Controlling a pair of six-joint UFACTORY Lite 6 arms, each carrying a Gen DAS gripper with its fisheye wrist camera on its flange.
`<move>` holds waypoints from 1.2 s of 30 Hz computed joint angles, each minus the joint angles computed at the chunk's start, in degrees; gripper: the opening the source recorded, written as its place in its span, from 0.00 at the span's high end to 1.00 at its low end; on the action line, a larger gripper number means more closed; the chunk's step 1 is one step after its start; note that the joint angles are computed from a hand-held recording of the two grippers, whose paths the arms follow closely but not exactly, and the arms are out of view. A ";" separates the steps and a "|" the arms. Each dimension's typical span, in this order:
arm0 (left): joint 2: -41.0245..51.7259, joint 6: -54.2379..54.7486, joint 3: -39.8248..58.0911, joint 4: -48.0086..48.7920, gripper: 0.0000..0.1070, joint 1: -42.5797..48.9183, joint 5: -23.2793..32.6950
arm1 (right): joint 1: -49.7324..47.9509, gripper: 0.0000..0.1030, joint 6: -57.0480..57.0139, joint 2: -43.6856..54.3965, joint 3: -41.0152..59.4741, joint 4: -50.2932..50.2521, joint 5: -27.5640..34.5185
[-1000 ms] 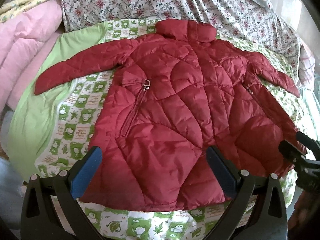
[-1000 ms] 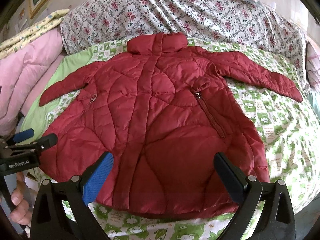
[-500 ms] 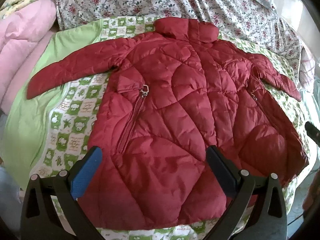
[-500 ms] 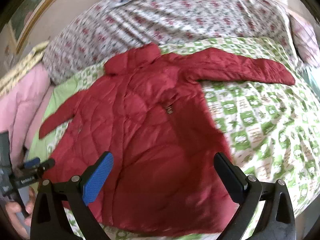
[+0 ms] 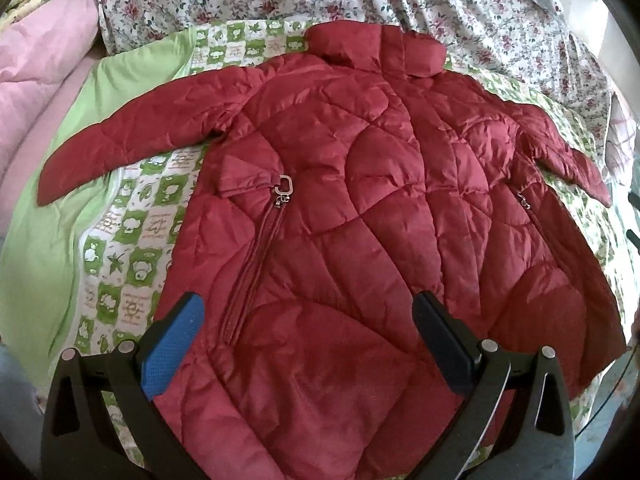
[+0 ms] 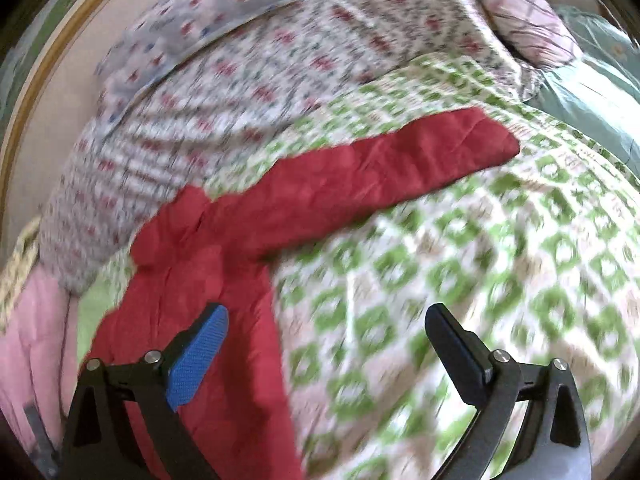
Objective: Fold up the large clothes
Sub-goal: 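Grasp the red jacket's sleeve with the right gripper and lift it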
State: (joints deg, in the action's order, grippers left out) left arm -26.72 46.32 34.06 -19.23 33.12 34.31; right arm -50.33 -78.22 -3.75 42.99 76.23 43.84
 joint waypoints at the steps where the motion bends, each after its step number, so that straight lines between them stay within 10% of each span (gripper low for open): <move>1: 0.67 -0.49 0.06 0.34 0.04 -0.41 -0.68 | -0.28 0.10 0.07 4.62 3.70 1.29 -0.66; 9: 8.81 -7.73 2.78 4.82 0.04 -4.36 -6.27 | -1.25 0.42 9.74 38.47 34.89 6.09 0.62; 21: 18.27 -16.34 7.11 9.40 0.04 -11.24 -10.74 | 1.38 0.51 23.27 62.82 63.35 5.69 0.47; 24: 19.73 -16.70 8.14 9.20 0.04 -12.40 -11.08 | 2.43 0.80 25.55 64.67 67.45 4.33 -1.27; 36: 21.18 -9.09 11.29 0.84 0.04 -11.57 -9.36 | 13.45 0.89 -0.63 39.68 43.17 17.63 2.38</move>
